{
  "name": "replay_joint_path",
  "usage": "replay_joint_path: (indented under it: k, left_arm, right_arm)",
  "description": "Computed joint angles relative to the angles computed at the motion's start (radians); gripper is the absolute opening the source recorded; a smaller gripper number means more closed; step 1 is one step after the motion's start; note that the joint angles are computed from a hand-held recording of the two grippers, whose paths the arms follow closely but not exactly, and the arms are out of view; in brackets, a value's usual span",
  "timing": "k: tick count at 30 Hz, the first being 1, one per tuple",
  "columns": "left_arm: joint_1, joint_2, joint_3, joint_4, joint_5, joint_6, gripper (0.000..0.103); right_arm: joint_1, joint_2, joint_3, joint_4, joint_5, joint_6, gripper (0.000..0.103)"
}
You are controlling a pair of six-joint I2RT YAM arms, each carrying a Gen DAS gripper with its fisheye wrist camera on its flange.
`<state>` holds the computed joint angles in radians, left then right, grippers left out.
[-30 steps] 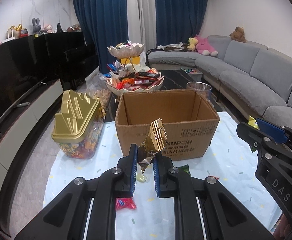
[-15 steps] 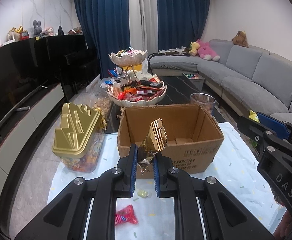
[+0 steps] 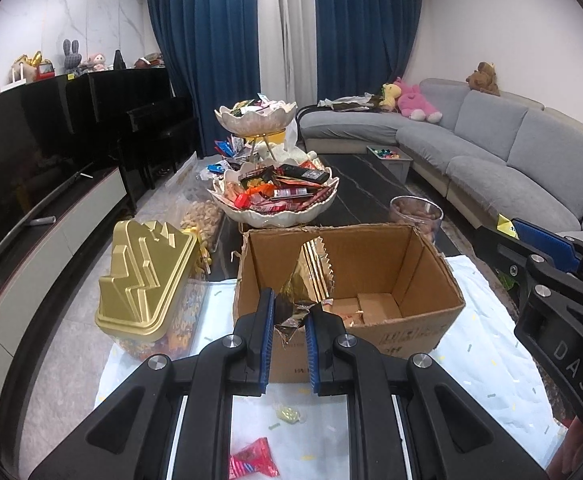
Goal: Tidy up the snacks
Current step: 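Lift both held packs and carry them over the cardboard box, then open both tools to drop the gold foil pack and yellow-green pack into the box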
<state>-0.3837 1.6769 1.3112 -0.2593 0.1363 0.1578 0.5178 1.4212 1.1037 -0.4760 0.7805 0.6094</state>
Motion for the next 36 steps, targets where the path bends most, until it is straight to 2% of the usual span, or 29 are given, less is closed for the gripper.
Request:
replay_joint_path:
  k: [21, 36]
  left_arm:
    - [-0.014, 0.205, 0.192, -0.026, -0.013, -0.005, 0.016]
    - [-0.024, 0.343, 0.331, -0.063, -0.009, -0.005, 0.016]
  right_arm:
    - [-0.151, 0.125, 0.034, 0.127, -0.133, -0.099, 0.031]
    - [-0.220, 0.223, 0.081, 0.160, -0.210, -0.126, 0.031]
